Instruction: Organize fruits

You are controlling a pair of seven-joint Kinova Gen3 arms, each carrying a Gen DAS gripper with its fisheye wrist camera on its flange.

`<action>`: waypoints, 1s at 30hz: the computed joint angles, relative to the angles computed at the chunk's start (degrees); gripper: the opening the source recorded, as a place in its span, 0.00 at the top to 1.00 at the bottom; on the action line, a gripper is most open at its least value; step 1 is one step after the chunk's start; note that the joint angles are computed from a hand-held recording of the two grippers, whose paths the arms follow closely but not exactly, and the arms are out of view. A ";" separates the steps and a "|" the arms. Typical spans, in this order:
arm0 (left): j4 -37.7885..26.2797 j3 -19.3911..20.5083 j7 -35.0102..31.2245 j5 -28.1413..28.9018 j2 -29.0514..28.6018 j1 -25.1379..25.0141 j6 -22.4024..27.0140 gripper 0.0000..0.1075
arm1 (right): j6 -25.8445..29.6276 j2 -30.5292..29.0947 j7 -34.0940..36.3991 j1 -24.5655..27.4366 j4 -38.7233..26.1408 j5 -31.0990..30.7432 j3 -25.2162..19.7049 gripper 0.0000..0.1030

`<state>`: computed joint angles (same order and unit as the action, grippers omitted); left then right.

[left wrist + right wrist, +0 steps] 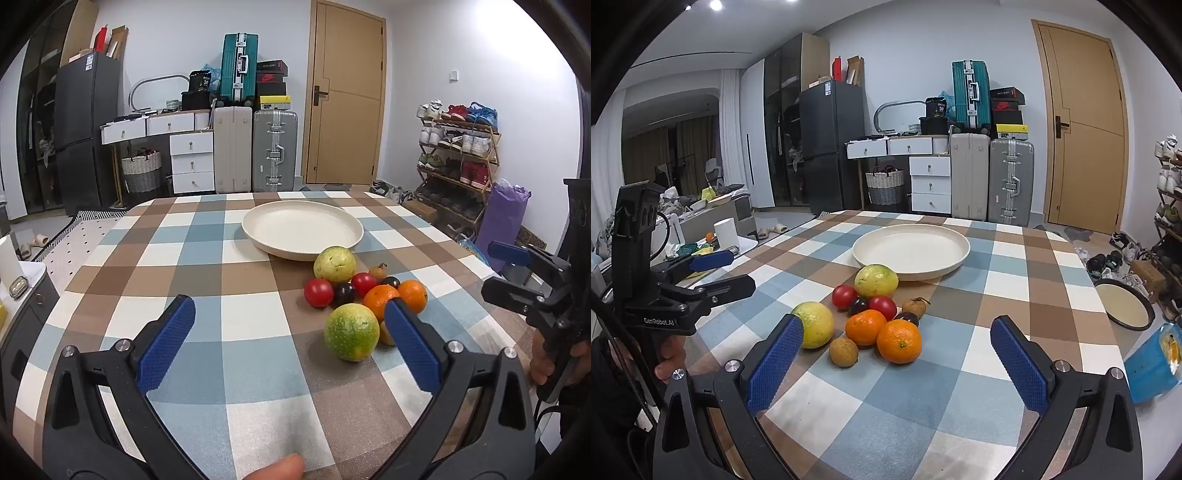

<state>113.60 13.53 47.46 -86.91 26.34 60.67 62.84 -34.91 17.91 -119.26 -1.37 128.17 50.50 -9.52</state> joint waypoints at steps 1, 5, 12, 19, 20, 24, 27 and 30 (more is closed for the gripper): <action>-0.03 0.29 0.02 -0.15 0.10 -0.32 0.05 0.05 | 0.11 -0.01 0.07 -0.06 -0.03 -0.02 0.03 0.00; 0.06 -0.03 0.53 -0.73 0.47 0.32 1.01 0.05 | -0.47 0.13 0.57 -0.03 0.15 -0.55 0.08 0.00; 0.15 0.04 0.81 -0.94 0.48 0.33 1.08 0.05 | -0.39 0.13 0.09 0.05 0.04 -0.17 0.06 0.00; 0.13 0.12 0.79 -0.90 0.49 0.26 1.10 0.05 | -0.39 0.13 0.13 -0.01 0.07 -0.24 0.08 0.00; 0.11 0.12 0.77 -0.91 0.49 0.24 1.08 0.05 | -0.39 0.13 0.13 -0.01 0.07 -0.24 0.08 0.00; 0.14 0.12 0.78 -0.91 0.47 0.23 1.05 0.05 | -0.35 0.13 0.02 0.01 0.05 -0.14 0.07 0.00; 0.14 0.13 0.78 -0.91 0.47 0.23 1.05 0.05 | -0.31 0.13 -0.07 0.03 0.01 -0.06 0.06 0.00; 0.10 0.12 0.75 -0.87 0.49 0.24 1.08 0.05 | -0.31 0.13 -0.07 0.03 0.01 -0.05 0.07 0.00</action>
<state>113.70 13.65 48.21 -87.78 26.83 60.91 63.93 -35.22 18.04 -119.33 -1.34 128.18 50.44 -9.45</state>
